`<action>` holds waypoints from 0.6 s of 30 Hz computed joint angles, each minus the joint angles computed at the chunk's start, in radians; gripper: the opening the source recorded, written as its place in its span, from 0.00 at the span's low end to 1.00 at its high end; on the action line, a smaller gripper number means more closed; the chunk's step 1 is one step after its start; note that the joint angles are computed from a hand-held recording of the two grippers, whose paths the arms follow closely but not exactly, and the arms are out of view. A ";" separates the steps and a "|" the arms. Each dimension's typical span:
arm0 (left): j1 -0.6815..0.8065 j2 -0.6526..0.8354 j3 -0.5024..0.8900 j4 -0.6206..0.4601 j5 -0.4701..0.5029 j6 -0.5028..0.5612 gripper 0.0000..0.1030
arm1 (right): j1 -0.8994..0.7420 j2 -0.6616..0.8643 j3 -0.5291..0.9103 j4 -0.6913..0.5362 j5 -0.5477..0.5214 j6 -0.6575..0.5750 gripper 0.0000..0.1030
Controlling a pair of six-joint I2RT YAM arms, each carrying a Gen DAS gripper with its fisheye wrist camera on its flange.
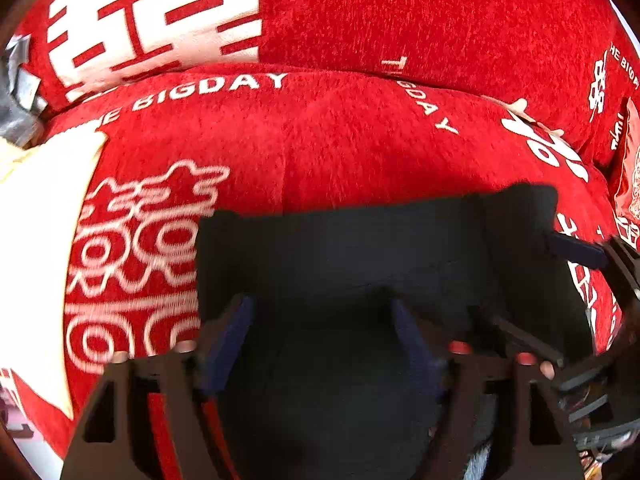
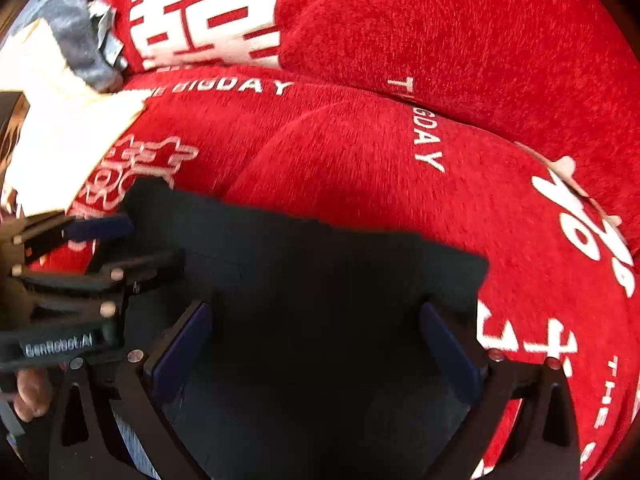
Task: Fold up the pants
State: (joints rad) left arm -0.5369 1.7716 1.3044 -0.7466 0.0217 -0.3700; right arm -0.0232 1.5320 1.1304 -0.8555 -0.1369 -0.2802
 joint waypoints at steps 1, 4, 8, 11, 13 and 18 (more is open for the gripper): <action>-0.013 -0.041 -0.045 0.012 -0.018 -0.013 0.80 | 0.002 -0.059 -0.041 -0.009 0.006 -0.012 1.00; -0.084 -0.144 -0.146 0.018 -0.110 -0.040 0.80 | -0.004 -0.226 -0.160 -0.025 0.020 -0.031 1.00; -0.155 -0.261 -0.231 -0.021 -0.159 -0.136 0.80 | -0.039 -0.462 -0.277 -0.115 0.026 -0.061 1.00; -0.170 -0.324 -0.264 -0.054 -0.152 -0.214 0.80 | -0.083 -0.551 -0.286 -0.207 0.019 -0.043 1.00; -0.183 -0.337 -0.262 -0.085 -0.167 -0.243 0.80 | -0.131 -0.572 -0.271 -0.251 -0.005 -0.005 1.00; -0.224 -0.374 -0.255 -0.143 -0.229 -0.295 0.80 | -0.143 -0.563 -0.236 -0.279 0.035 0.083 1.00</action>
